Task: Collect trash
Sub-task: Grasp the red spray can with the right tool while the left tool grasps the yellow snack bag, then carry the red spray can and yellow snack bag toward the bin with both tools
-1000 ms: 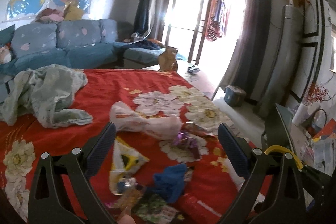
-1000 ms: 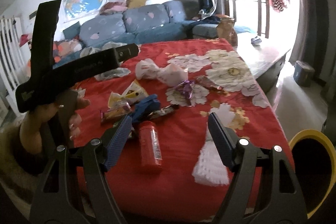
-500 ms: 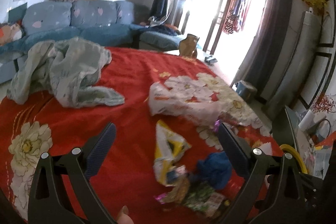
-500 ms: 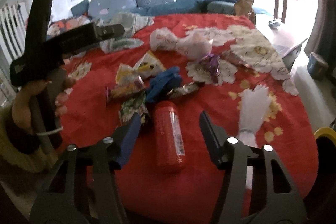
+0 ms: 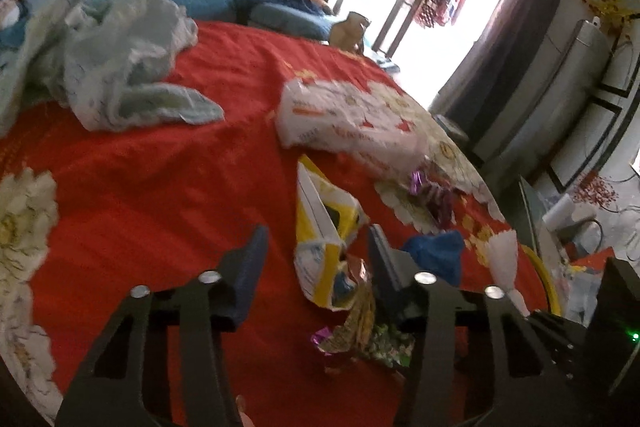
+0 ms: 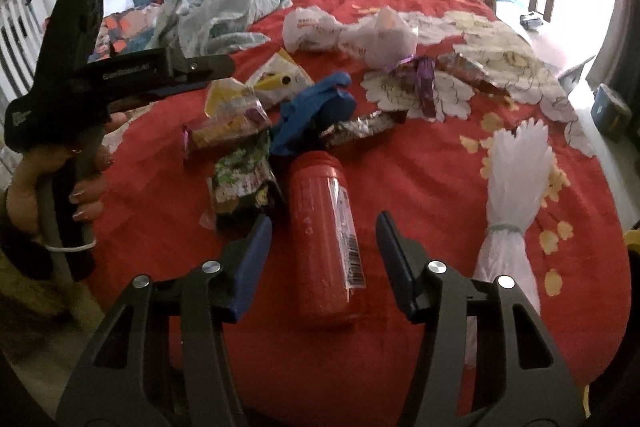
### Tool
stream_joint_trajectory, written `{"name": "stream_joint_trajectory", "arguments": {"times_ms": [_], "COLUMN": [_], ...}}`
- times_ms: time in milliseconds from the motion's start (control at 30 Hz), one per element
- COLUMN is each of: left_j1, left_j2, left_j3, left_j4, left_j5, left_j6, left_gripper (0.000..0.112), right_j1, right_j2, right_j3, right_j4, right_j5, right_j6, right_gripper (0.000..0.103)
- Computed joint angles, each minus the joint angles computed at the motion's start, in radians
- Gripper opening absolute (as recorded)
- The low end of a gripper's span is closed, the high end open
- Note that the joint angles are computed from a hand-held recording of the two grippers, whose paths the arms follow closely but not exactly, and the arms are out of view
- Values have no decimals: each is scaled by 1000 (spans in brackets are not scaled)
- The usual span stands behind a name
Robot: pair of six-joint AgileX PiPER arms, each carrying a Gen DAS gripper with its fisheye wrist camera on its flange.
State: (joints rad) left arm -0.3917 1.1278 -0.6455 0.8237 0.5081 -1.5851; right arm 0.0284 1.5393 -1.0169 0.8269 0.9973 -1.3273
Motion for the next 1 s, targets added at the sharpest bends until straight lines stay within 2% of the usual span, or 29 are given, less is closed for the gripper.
{"name": "stream_joint_trajectory", "arguments": {"times_ms": [33, 100, 133, 267, 400, 533, 633, 867, 1000], "left_j1": [18, 42, 58, 87, 69, 50, 17, -87, -147], "left_j2": [8, 17, 21, 32, 38, 28, 0, -68, -87], "left_j3": [8, 16, 23, 33, 35, 30, 17, -37, -77], "left_j4": [-25, -58, -80, -121, -45, 30, 97, 187, 209], "left_j5": [-29, -67, -91, -143, -136, -107, -48, 121, 182], "left_j6": [18, 40, 59, 102, 24, -53, -105, -148, -148], "left_gripper": [37, 29, 26, 24, 19, 13, 9, 8, 8], "right_j1": [3, 10, 15, 17, 16, 15, -3, -57, -86], "right_j2": [4, 19, 27, 29, 32, 27, 19, -5, -6], "right_j3": [2, -5, -9, 2, 4, 6, 2, -38, -70], "right_j4": [-4, -14, -24, -9, 1, 14, 34, 90, 113], "right_j5": [-4, -5, -6, -20, -25, -29, -10, 61, 93], "right_j6": [2, 11, 18, -1, -9, -21, -30, -38, -29], "right_gripper": [46, 30, 29, 28, 28, 28, 28, 28, 28]}}
